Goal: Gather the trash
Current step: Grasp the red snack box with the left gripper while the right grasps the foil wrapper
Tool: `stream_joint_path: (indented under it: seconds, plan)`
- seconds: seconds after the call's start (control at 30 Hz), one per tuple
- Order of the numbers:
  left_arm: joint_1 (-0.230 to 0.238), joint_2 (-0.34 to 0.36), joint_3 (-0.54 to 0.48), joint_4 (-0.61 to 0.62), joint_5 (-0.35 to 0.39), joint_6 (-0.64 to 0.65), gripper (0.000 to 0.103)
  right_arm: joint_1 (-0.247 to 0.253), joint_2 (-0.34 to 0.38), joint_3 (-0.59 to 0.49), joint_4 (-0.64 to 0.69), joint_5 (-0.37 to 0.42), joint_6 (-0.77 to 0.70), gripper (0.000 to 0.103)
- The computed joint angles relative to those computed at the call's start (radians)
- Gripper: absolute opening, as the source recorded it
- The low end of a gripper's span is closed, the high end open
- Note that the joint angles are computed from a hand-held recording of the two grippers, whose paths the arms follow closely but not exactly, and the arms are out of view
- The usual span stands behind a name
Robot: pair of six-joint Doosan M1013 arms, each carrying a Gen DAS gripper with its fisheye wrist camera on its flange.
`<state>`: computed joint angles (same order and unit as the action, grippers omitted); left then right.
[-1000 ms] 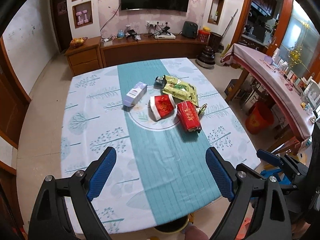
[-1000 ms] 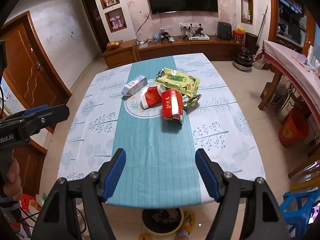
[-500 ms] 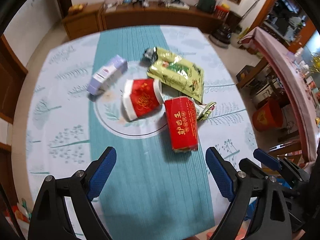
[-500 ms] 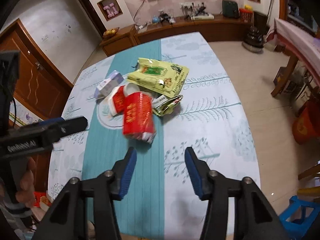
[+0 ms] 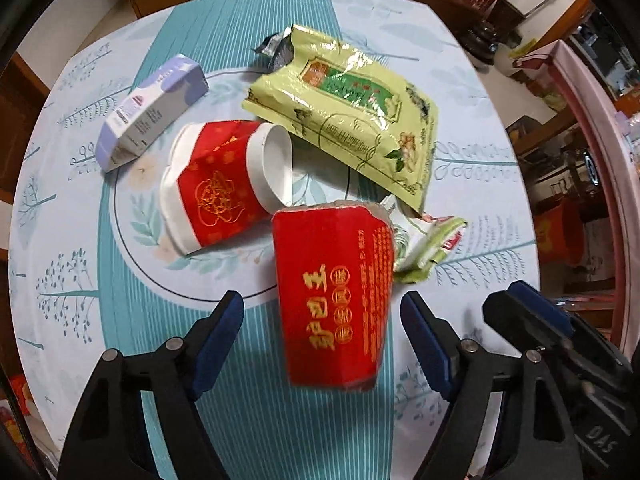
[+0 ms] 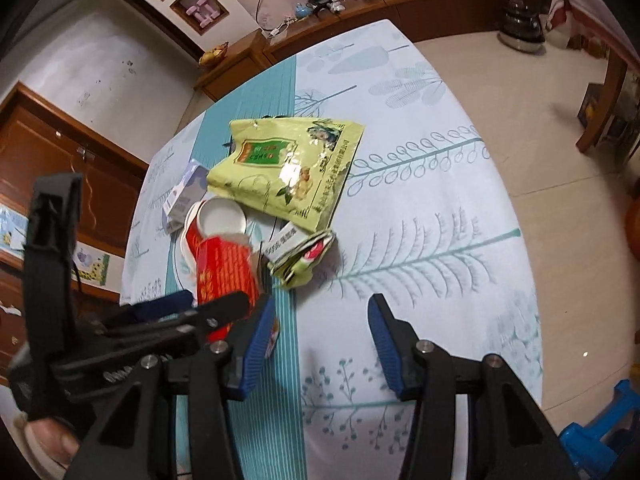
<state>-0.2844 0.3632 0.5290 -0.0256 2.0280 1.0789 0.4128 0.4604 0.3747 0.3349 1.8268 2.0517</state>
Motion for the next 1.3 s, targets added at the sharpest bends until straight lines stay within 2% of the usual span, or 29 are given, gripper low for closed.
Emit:
stream_joint_path:
  seconds: [0.1, 0.17, 0.27, 0.43, 0.6, 0.83, 0.87, 0.93, 1.03, 1.07, 1.1, 1.13, 1.3]
  plan:
    - [-0.003, 0.001, 0.021, 0.001, -0.002, -0.011, 0.075, -0.011, 0.01, 0.0, 0.04, -0.004, 0.027, 0.049]
    - [0.001, -0.002, 0.042, -0.019, -0.006, -0.017, 0.061, -0.01, 0.022, -0.009, 0.048, 0.001, 0.036, 0.049]
    - [0.014, -0.015, 0.078, -0.067, -0.025, -0.049, 0.048, -0.008, 0.039, -0.024, 0.063, 0.009, 0.049, 0.049]
    - [0.028, -0.057, 0.142, -0.069, -0.068, -0.066, 0.044, -0.002, 0.065, -0.044, 0.086, 0.021, 0.088, 0.049]
    - [0.046, -0.103, 0.195, -0.07, -0.081, -0.098, 0.044, 0.005, 0.09, -0.061, 0.106, 0.014, 0.135, 0.049]
    - [0.076, -0.139, 0.216, -0.074, -0.074, -0.116, 0.044, 0.017, 0.108, -0.088, 0.082, 0.014, 0.226, 0.049]
    - [0.08, -0.147, 0.221, -0.073, -0.073, -0.115, 0.044, 0.021, 0.117, -0.107, 0.07, 0.024, 0.234, 0.049]
    - [0.085, -0.166, 0.236, -0.067, -0.073, -0.113, 0.044, 0.03, 0.144, -0.158, 0.053, 0.056, 0.23, 0.041]
    - [0.089, -0.184, 0.242, -0.064, -0.071, -0.112, 0.044, 0.051, 0.212, -0.3, 0.001, 0.139, 0.225, 0.035]
    - [0.09, -0.191, 0.243, -0.059, -0.069, -0.106, 0.044, 0.055, 0.211, -0.299, -0.007, 0.14, 0.223, 0.034]
    - [0.091, -0.198, 0.244, -0.053, -0.067, -0.097, 0.044, 0.058, 0.189, -0.257, -0.012, 0.117, 0.219, 0.028]
    - [0.09, -0.201, 0.243, -0.048, -0.065, -0.091, 0.044, 0.059, 0.165, -0.211, -0.008, 0.092, 0.211, 0.017]
    - [0.096, -0.231, 0.246, -0.041, -0.051, -0.048, 0.044, 0.07, 0.06, -0.036, -0.001, 0.008, 0.173, 0.017]
